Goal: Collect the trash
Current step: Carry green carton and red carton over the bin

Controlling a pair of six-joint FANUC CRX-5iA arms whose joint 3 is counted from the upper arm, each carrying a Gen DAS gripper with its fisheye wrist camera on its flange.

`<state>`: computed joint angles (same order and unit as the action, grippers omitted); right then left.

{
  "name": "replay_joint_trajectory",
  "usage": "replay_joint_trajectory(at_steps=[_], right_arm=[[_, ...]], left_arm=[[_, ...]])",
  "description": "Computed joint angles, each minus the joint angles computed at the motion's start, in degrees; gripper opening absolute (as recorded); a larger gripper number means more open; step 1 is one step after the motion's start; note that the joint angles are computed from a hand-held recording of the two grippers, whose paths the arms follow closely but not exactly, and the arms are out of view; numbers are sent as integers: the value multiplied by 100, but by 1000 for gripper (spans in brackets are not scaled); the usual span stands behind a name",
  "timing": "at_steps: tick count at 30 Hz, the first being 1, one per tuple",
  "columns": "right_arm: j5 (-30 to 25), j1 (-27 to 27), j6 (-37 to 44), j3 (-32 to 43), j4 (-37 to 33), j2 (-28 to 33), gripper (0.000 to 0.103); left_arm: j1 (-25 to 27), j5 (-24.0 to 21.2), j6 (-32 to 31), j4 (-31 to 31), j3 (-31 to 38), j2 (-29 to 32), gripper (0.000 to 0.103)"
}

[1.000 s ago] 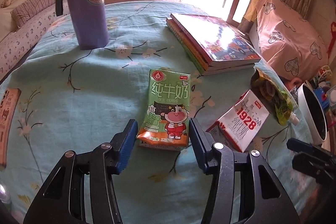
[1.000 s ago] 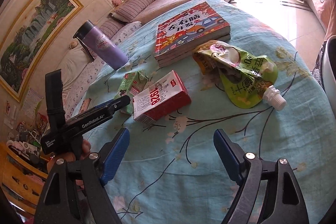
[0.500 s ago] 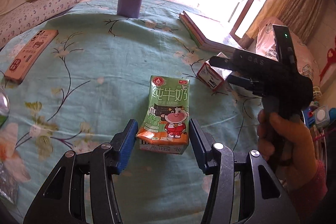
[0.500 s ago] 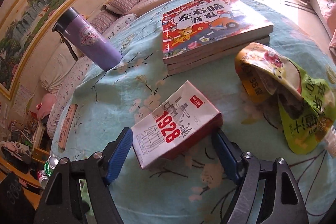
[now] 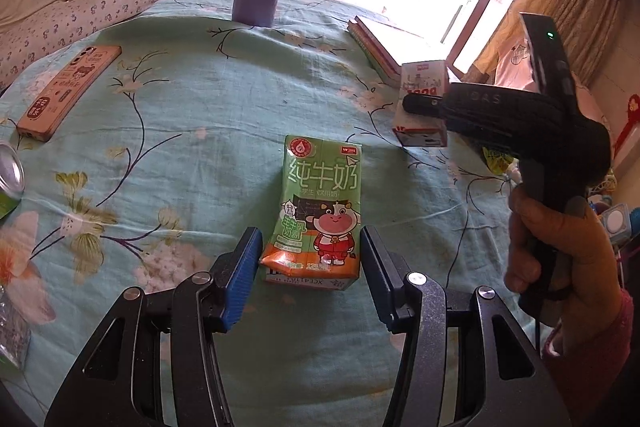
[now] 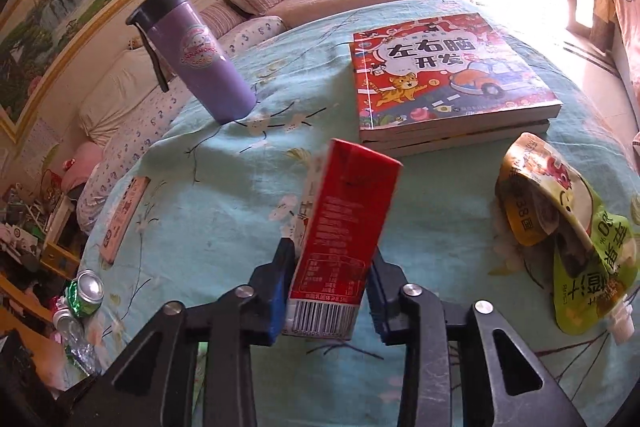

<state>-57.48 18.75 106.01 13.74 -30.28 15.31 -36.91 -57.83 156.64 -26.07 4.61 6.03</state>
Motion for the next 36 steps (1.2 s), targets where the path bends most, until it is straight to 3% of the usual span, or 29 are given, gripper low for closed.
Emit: replay_joint_trajectory(at_steps=[4,7,9,10,11,18,26,36], right_arm=[[-325,-382,458,-193,-469,-289,34],[-593,-711,685,-282,-808,-426,34],[-733,-944,842,-376,-970,-544,34],[-782,-1037,893,-426,-1003,-601,34],[-812,-1123,956,-484,-1034,-670,34],[-1136,-1866,1370,-752,-1343,-987,34],[-1375,-2742,1703,-899,-1598,-1190,34],[-1190,-3293,1880,-806,-1552,-1197,34]], left_arm=[[-32,-168,-80,-94,164,108,62],[-23,-274,-273,-122,343,256,64],[-18,-351,-471,-112,478,395,62],[-31,-416,-551,-122,563,479,46],[-28,-481,-625,-98,637,554,45],[-303,-406,-695,-170,1056,791,45],[-509,38,-1282,285,1806,1366,45],[-808,-339,-1982,488,3421,2445,45]])
